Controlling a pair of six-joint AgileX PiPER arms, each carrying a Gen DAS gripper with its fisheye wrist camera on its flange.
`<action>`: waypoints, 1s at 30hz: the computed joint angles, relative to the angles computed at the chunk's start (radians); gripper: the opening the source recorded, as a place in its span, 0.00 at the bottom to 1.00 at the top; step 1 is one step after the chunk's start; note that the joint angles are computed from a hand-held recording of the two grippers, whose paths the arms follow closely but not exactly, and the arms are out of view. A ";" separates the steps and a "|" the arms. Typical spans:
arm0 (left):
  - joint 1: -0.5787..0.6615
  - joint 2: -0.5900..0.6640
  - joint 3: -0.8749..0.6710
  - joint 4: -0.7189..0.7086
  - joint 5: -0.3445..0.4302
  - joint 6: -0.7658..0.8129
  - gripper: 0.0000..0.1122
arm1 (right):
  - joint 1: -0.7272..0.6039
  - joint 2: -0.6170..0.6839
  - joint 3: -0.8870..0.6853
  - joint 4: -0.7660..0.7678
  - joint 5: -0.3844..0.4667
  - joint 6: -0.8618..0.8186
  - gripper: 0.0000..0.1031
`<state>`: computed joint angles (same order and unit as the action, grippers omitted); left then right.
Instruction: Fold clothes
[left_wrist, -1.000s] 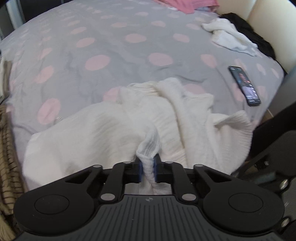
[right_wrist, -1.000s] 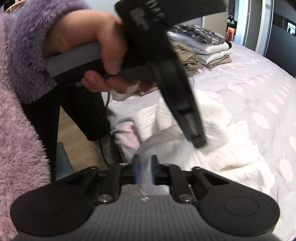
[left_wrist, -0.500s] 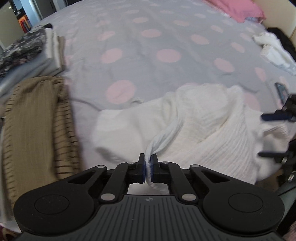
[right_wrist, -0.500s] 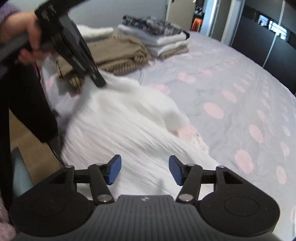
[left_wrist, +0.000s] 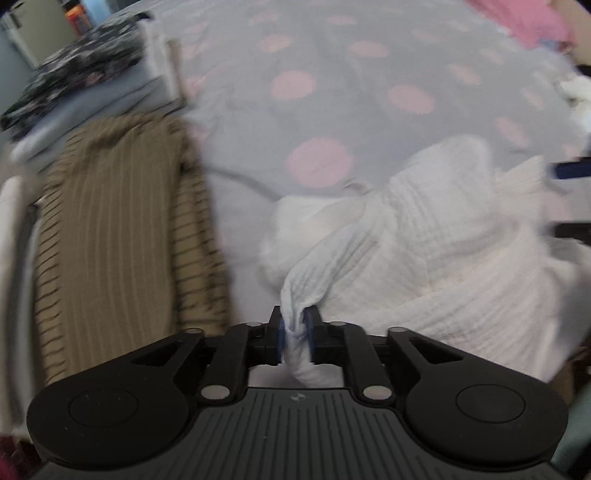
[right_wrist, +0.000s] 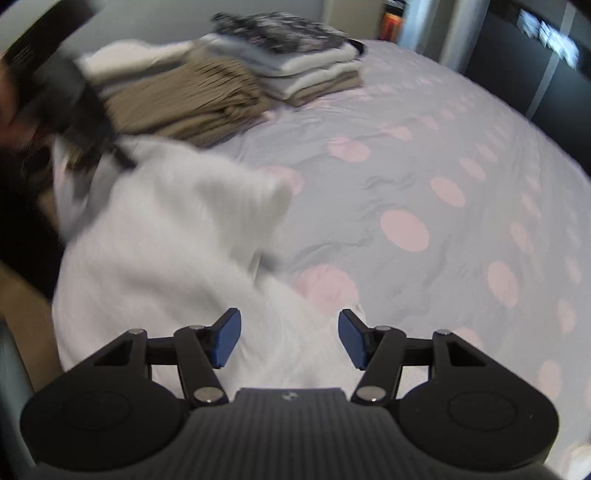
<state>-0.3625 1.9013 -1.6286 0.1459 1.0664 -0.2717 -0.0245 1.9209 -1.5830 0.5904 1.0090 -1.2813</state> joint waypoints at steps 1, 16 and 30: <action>0.004 -0.012 0.012 -0.016 -0.028 0.014 0.24 | 0.010 0.016 -0.023 -0.005 -0.005 0.038 0.55; 0.026 0.146 -0.149 -0.104 -0.006 0.069 0.54 | 0.139 0.275 -0.192 -0.154 -0.051 0.167 0.51; 0.050 0.103 -0.078 -0.172 0.024 0.058 0.05 | 0.157 0.206 -0.088 -0.152 -0.115 0.127 0.04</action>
